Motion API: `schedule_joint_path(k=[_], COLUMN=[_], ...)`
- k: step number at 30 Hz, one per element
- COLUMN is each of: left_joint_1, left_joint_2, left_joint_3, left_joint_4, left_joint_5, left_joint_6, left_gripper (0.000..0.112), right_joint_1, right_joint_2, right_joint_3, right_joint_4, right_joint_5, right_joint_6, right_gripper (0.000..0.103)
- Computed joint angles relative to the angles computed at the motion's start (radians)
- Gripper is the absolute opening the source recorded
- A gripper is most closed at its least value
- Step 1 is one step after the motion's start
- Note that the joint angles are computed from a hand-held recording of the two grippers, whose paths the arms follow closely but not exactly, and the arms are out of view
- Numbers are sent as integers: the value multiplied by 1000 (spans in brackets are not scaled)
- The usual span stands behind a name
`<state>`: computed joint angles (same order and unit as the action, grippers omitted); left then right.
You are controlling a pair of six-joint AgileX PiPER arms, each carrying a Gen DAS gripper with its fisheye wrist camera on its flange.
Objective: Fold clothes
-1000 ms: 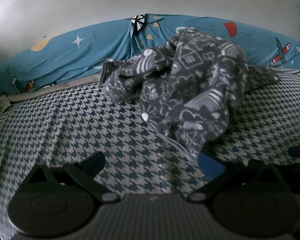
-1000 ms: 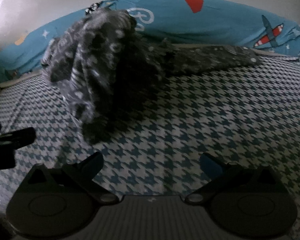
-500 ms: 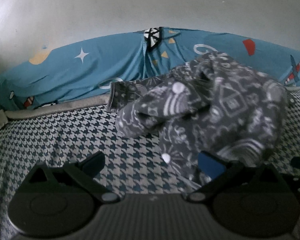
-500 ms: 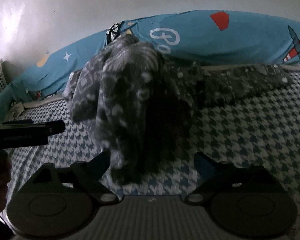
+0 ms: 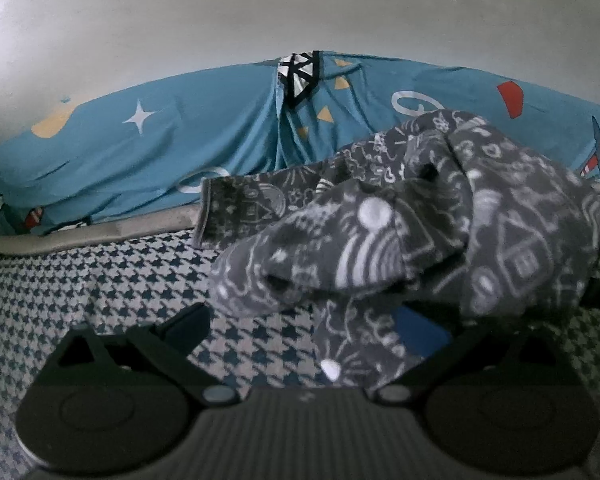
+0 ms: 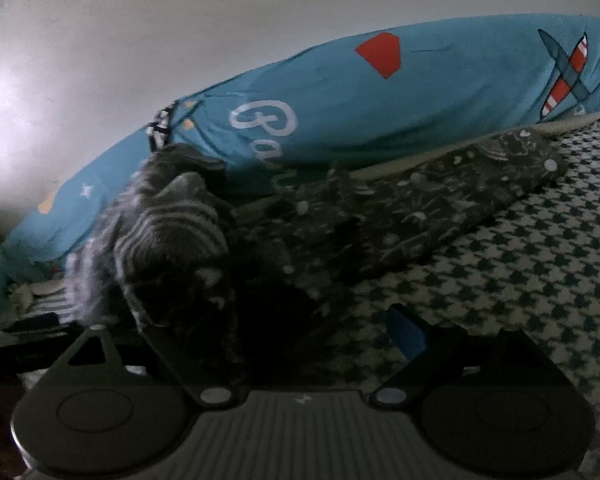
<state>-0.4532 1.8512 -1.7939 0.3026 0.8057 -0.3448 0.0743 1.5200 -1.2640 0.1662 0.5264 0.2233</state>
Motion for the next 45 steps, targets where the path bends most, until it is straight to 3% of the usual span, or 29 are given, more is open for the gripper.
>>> schedule_joint_path(k=[5,10,14,28,34,41,45], left_joint_1=[-7,-1,6,47,45,49,47], left_joint_2=[62,119,144,195,205,242,255], left_joint_3=[-67,-134,-154,-222,-237,-289,-310], left_joint_4=[-1,-4,7,-73,-68,-45,-23], left_joint_5=[8,21,19,34,45,87,108], left_joint_6=[12,15,13,62,52,29,17], left_gripper=[103,103,103,103,103,103,103], right_joint_1=[-6,-34,-69,-101,-42,-36,-20], right_joint_2=[62,112,153,182,230,292,309], right_joint_3=[-14,-9,-33,-49,-59,-102,-129], right_joint_4=[-4,158,343,653,555,622,584], right_joint_5=[-67,-148,-119,-6,-96,-96,-97], right_joint_6=[-24,-186,-293,-729,-662,-679,-628], right_gripper=[95,101,101,103,103,103,103])
